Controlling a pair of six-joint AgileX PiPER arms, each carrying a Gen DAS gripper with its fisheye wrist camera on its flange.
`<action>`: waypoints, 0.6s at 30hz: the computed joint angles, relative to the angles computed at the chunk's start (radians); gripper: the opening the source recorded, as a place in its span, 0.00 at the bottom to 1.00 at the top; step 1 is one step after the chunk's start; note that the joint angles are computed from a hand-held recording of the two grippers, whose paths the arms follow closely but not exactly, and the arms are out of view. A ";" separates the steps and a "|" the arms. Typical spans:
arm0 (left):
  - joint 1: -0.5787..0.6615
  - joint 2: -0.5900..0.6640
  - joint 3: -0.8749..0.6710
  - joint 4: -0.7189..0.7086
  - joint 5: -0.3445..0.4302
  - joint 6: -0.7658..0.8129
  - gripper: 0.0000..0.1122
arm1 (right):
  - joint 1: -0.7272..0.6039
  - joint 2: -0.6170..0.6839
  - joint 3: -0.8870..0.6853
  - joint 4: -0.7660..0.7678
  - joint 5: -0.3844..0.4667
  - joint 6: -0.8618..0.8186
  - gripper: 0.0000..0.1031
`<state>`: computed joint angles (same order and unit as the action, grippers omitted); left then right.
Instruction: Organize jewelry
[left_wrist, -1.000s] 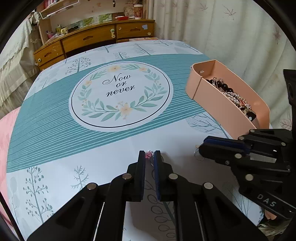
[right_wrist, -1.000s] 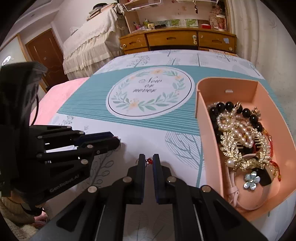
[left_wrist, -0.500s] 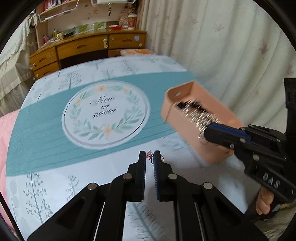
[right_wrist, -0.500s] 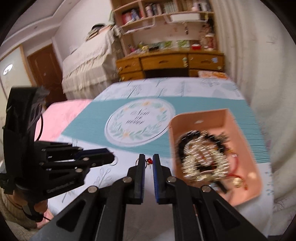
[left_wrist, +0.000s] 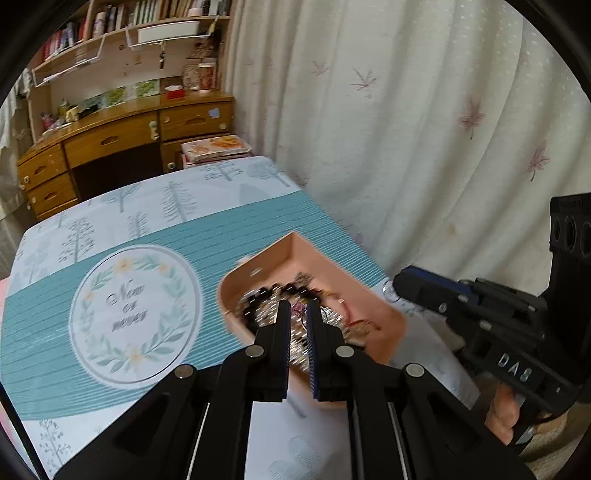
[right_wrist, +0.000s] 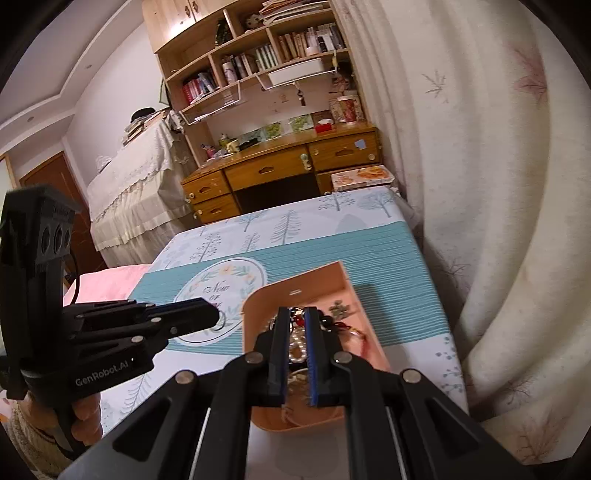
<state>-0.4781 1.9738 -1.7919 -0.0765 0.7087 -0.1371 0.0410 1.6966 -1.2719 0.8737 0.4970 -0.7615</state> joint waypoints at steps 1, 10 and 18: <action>-0.006 0.017 -0.030 -0.002 0.014 0.000 0.05 | -0.005 0.001 -0.003 -0.006 0.005 0.006 0.08; -0.050 0.044 -0.050 -0.001 0.026 -0.009 0.21 | -0.023 0.011 -0.028 -0.108 0.066 0.122 0.08; -0.069 -0.034 0.081 0.115 -0.051 -0.151 0.66 | -0.022 -0.002 -0.020 -0.130 0.064 0.156 0.24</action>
